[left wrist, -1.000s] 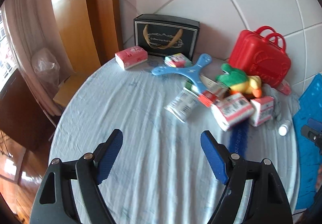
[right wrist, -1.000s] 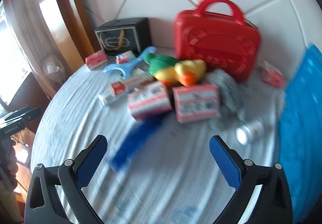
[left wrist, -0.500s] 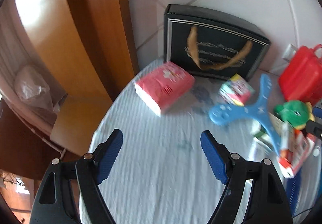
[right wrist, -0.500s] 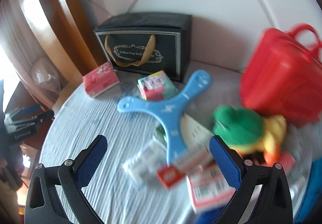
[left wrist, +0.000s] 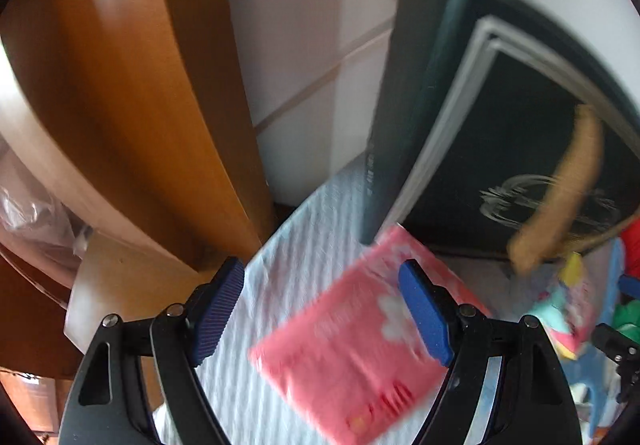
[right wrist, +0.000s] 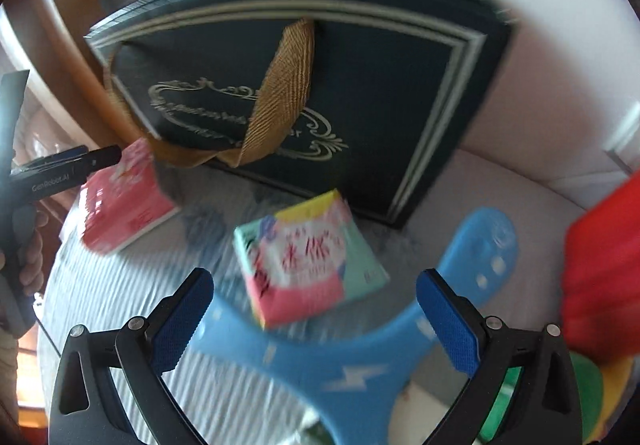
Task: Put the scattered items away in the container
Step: 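Reach both grippers toward the red tissue pack and Kotex pad pack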
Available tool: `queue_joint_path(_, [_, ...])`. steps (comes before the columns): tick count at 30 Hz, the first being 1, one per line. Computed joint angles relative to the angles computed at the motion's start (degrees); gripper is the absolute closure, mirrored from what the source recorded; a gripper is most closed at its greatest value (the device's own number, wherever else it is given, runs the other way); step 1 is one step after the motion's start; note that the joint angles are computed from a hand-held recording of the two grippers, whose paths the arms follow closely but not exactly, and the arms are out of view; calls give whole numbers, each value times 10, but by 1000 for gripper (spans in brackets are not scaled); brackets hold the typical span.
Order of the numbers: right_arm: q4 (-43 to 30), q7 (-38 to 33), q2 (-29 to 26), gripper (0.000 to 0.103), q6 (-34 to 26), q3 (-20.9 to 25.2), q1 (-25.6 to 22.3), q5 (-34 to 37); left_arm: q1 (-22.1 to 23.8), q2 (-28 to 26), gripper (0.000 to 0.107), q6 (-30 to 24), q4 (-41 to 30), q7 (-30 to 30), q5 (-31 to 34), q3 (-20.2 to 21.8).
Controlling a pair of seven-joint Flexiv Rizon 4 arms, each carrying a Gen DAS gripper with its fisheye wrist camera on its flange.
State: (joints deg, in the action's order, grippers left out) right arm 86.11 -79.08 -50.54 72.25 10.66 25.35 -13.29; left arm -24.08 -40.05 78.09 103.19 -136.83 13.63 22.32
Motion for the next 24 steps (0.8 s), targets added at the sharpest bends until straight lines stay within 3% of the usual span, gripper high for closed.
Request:
queue_joint_path(3, [-31,-11,-28,0,-6,18,-10,9,34,-5,26,53,23,-5,-26,-30])
queue_joint_path(7, [-71,-24,-65,0,-28,21,-7,10,88,12,26,111,74,56,-57,-113])
queue_joint_path(11, [-67,-65,-76,0,-44,37,-10,20,62,34,25,103,106,99,-65,-124])
queue_joint_path(16, [14,-120,-39,1,2,36,-4,8,-61,59,26,51,117,93,-51,-31])
queue_joint_path(19, [31,-103,-26,0,19,27,-1,14,-116,66,26,34,115,41,-25,21])
queue_joint_path(21, [22,-99,-26,0,13,36,-11,20,-175,52,26,-7,84,-7,18,86])
queue_joint_path(22, [16,-94,-27,0,11,36,-12,23,-191,44,26,-36,61,-28,37,104])
queue_joint_path(24, [9,-76,-28,0,8,30,-8,29,-178,28,26,-70,35,-44,33,108])
